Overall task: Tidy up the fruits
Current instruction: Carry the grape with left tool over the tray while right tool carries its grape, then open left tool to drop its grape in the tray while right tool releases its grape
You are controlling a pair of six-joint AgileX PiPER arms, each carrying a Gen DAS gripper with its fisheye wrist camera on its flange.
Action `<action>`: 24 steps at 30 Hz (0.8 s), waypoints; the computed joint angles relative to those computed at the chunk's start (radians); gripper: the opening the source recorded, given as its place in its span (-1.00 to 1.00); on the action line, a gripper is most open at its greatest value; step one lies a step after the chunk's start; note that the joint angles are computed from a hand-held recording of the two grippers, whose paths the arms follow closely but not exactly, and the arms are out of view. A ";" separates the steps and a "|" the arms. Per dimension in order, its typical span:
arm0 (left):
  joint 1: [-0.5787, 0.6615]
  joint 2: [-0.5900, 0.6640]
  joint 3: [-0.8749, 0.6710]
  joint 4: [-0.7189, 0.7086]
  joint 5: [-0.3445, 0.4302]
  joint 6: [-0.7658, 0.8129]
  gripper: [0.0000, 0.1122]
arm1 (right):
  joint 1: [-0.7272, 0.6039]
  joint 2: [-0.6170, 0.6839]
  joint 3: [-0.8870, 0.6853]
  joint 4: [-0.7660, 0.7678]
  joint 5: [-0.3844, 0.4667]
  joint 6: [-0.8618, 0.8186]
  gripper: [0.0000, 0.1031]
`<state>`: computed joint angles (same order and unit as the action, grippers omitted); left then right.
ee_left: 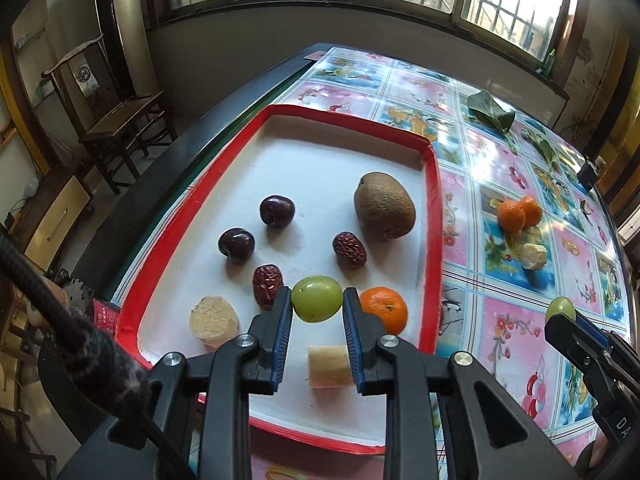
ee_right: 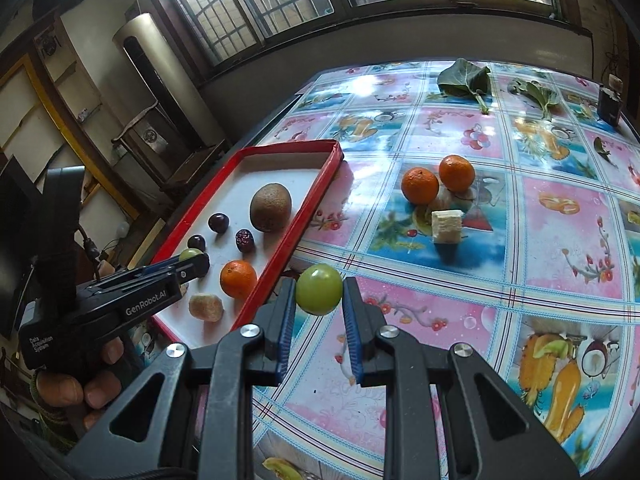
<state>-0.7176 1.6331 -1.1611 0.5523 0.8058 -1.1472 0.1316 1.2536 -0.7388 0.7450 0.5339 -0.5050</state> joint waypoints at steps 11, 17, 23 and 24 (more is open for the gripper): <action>0.147 0.057 -0.079 -0.049 -0.028 0.125 -0.57 | 0.107 0.268 -0.262 -0.054 -0.029 0.075 -0.51; 0.227 0.147 -0.199 -0.088 -0.016 0.219 -0.57 | 0.149 0.477 -0.511 -0.176 -0.005 0.224 -0.51; 0.286 0.257 -0.310 -0.171 -0.004 0.317 -0.57 | 0.172 0.658 -0.744 -0.303 0.066 0.357 -0.51; 0.290 0.273 -0.326 -0.179 0.001 0.324 -0.57 | 0.175 0.680 -0.769 -0.318 0.076 0.371 -0.51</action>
<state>-0.4274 1.9065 -1.4867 0.3733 0.8063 -0.8235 0.3066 1.9336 -1.5077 0.4274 0.6096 -0.1341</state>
